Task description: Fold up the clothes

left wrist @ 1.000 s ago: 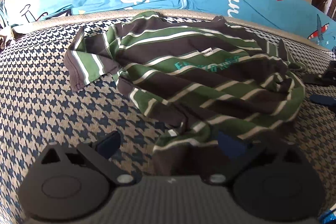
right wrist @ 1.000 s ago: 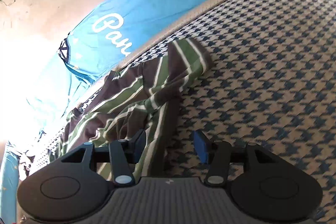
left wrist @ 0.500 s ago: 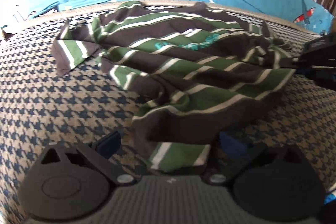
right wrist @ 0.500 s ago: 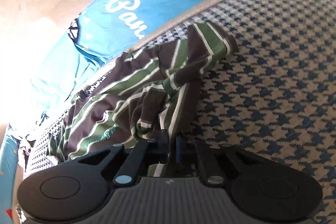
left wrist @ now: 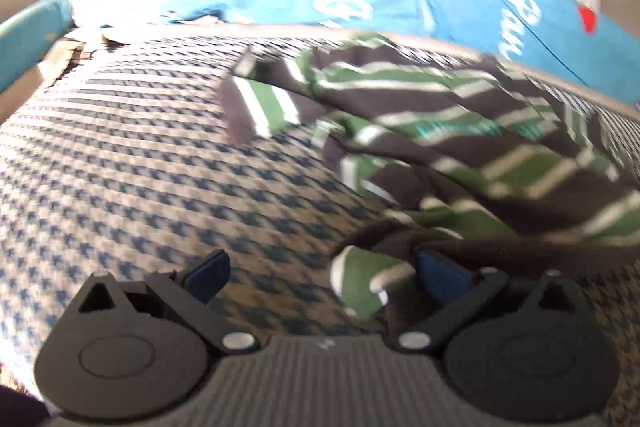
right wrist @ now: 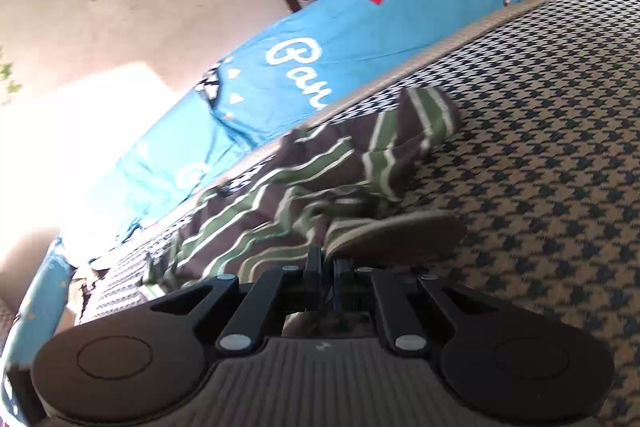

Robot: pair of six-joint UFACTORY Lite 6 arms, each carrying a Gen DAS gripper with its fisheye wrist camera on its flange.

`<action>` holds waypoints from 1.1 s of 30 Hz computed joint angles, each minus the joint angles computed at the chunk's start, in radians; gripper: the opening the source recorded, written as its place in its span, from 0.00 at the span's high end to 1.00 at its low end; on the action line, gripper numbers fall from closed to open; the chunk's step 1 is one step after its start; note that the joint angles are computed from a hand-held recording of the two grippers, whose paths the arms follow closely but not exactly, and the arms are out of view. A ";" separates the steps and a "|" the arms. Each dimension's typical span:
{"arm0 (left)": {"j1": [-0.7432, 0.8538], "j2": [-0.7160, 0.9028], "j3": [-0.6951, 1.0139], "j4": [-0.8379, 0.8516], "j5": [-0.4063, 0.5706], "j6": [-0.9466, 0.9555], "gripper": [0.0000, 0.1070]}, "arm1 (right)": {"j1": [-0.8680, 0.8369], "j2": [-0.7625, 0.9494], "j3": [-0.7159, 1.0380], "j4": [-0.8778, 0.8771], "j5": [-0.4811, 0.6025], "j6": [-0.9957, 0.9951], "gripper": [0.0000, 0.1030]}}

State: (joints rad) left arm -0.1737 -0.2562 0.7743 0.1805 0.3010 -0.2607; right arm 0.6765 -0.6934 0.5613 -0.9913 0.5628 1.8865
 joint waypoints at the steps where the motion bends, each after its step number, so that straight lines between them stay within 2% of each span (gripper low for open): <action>1: 0.013 -0.015 -0.006 0.061 -0.002 -0.062 0.04 | 0.039 -0.007 -0.004 -0.018 0.016 0.020 0.93; 3: 0.035 -0.041 -0.017 0.179 0.000 -0.182 0.04 | 0.119 -0.017 -0.011 -0.053 0.050 0.059 0.93; 5: 0.067 -0.062 -0.020 0.183 0.004 -0.187 0.04 | 0.177 -0.013 -0.008 -0.035 0.084 0.058 0.92; 12: 0.134 -0.129 -0.054 -0.087 0.039 0.129 0.04 | 0.278 -0.062 -0.051 0.006 0.217 0.147 0.89; 17: 0.125 -0.141 -0.073 -0.157 0.045 0.222 0.04 | 0.377 -0.088 -0.065 -0.015 0.327 0.206 0.89; 23: 0.102 -0.139 -0.087 -0.185 0.054 0.259 0.04 | 0.444 -0.038 -0.057 -0.045 0.328 0.221 0.83; 33: 0.121 -0.131 -0.087 -0.299 0.071 0.375 0.04 | 0.475 0.119 -0.007 -0.105 0.254 0.215 0.82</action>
